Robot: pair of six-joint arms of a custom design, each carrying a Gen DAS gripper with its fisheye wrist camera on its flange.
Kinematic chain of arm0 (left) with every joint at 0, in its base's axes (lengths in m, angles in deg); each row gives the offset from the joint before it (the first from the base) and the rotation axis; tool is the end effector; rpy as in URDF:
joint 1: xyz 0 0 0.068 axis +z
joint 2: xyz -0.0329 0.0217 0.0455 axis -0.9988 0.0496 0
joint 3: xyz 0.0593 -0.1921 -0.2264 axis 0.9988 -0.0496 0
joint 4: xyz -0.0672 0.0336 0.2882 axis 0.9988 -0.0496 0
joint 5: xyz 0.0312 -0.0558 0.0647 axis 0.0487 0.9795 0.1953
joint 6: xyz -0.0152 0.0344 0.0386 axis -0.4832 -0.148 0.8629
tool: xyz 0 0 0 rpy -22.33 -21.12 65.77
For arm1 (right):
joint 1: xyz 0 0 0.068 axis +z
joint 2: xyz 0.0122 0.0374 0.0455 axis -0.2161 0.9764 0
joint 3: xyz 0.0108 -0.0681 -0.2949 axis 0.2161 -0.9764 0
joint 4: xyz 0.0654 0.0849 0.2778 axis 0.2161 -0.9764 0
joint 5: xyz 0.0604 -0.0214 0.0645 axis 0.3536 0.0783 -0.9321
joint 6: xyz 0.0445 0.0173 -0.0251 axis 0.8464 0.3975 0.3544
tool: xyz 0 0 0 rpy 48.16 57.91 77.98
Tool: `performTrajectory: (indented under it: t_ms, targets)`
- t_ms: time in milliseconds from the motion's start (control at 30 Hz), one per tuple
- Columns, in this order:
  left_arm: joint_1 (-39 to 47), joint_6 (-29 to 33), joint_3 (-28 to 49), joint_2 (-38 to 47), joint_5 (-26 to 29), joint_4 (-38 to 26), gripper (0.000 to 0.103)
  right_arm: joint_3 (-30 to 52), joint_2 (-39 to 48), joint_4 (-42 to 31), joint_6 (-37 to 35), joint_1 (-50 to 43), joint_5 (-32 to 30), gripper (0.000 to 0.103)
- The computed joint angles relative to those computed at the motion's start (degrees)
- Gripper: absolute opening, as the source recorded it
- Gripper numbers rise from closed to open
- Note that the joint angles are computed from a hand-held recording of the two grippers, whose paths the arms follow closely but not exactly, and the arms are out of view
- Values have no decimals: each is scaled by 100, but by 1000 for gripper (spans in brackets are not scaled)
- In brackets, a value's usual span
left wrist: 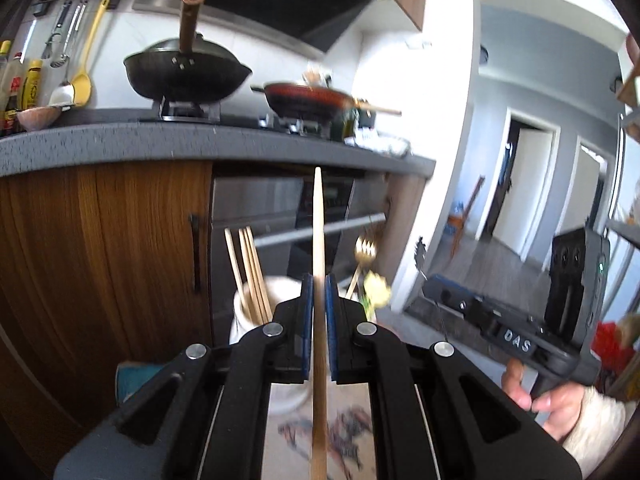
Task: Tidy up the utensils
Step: 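Lift and carry the chopstick with the left tool while the right tool carries the spoon to the holder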
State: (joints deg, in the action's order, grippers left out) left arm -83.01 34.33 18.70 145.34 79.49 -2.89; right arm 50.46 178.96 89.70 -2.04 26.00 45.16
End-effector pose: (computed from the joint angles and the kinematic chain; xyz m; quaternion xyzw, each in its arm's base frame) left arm 0.3459 -0.0027 0.1653 0.2711 0.7584 -0.3035 0.5092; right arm 0.2346 0.1612 0.1398 0.0951 0.7856 0.1145 0.6006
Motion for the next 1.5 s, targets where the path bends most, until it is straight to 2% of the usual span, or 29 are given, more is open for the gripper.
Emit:
performTrajectory:
  t_ms: [100, 200, 367, 600, 933, 1133, 1233, 1367, 1500]
  targets:
    - [-164, -917, 126, 198, -142, 915, 6, 211, 124, 342, -226, -351, -188, 4]
    - [-323, -1518, 359, 568, -353, 1578, 6, 491, 407, 636, -356, -678, -403, 4]
    - [-687, -1623, 678, 1189, -855, 2247, 6, 922, 1125, 1124, -240, -1099, -660, 4]
    - [-842, -1575, 728, 1794, -1017, 3145, 6, 1347, 1809, 1508, -267, -1308, -504, 4]
    - [-799, -1398, 680, 2051, -861, 3370, 6, 1812, 2482, 1669, -1034, -1107, 258, 4]
    - [-593, -1235, 381, 1986, -605, 3615, 6, 1446, 2506, 2103, -1336, -877, 384, 4]
    - [-474, -1115, 156, 1912, -495, 3720, 6, 1141, 2462, 2256, -1156, -820, 298, 4]
    - [-437, -709, -79, 1728, -626, 3433, 6, 878, 2434, 2344, -978, -745, 198, 4]
    - [-505, -290, -150, 1513, -904, 2755, 6, 839, 2362, 1902, -898, -684, -144, 4]
